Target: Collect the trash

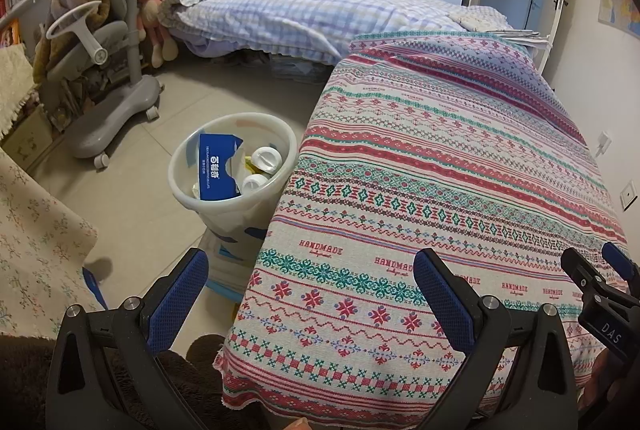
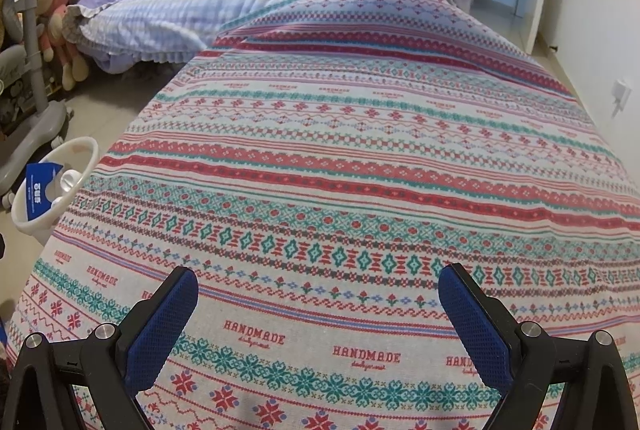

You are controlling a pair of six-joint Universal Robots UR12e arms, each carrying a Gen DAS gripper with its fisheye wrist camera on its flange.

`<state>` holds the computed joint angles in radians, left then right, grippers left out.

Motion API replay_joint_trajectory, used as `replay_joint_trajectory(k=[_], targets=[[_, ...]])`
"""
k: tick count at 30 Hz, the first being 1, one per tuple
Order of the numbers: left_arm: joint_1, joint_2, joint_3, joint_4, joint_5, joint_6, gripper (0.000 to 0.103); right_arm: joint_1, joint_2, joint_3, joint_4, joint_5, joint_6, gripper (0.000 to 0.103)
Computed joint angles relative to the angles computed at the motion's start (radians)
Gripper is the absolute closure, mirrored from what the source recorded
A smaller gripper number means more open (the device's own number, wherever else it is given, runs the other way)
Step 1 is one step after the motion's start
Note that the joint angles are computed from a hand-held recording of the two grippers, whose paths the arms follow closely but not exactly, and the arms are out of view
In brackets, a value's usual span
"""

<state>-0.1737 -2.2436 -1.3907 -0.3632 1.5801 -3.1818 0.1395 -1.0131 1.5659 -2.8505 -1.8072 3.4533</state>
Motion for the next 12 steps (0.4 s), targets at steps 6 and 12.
replay_joint_trajectory(k=[6, 12], targets=[[0.001, -0.001, 0.004, -0.012, -0.004, 0.006, 0.000, 0.000, 0.002, 0.000, -0.005, -0.002, -0.002, 0.004], [-0.004, -0.007, 0.013, -0.016, 0.005, 0.010, 0.000, -0.007, 0.007, -0.010, 0.017, 0.019, 0.018, 0.004]])
